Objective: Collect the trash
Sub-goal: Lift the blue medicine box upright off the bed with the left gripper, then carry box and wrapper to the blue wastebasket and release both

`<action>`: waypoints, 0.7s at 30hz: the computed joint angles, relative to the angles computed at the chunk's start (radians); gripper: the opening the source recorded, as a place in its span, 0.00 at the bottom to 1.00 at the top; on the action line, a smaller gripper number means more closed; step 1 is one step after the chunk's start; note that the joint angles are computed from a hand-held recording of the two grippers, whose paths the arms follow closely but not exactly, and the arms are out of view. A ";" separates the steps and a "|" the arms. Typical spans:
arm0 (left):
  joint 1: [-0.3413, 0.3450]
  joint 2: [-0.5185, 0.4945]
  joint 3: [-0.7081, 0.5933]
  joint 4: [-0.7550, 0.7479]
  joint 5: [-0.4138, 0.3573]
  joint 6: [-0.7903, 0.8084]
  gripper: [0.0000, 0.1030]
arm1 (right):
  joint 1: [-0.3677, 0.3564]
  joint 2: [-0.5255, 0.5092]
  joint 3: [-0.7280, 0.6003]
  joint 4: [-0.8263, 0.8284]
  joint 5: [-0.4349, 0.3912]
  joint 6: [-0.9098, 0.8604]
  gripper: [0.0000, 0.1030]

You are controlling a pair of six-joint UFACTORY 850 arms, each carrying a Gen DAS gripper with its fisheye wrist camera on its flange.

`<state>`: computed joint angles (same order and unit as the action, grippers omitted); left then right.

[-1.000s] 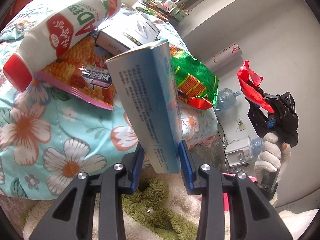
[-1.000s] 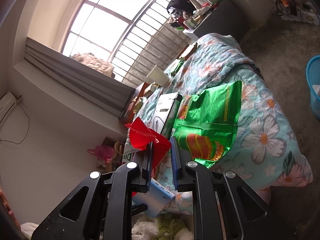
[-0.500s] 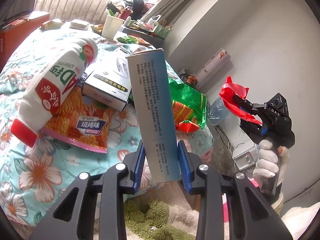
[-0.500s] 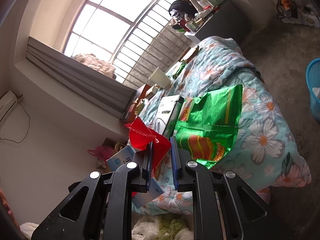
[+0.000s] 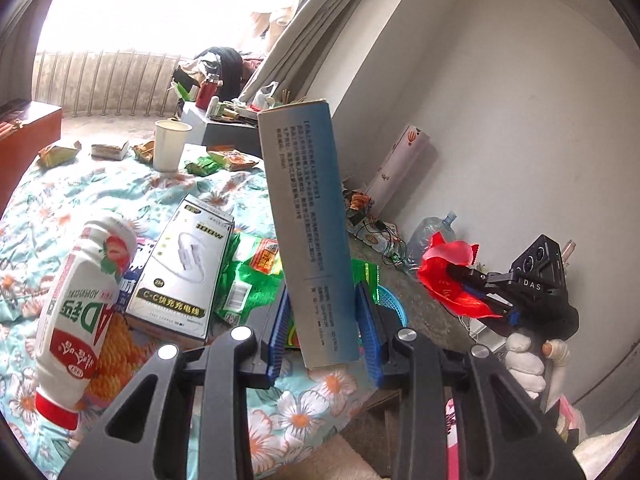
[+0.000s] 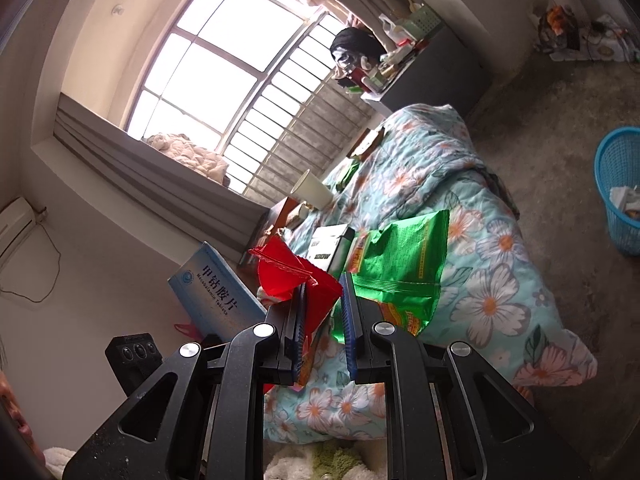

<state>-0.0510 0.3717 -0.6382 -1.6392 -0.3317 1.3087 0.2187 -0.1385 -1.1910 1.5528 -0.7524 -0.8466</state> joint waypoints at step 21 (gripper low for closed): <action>-0.323 -0.692 -0.782 0.706 -0.160 -0.486 0.30 | -0.227 0.099 0.213 0.200 0.288 -0.019 0.14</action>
<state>-0.3743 -0.3207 -1.4203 -0.9333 -0.4917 0.8225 -0.0086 -0.0397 -0.9784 1.7528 -0.4639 -0.8659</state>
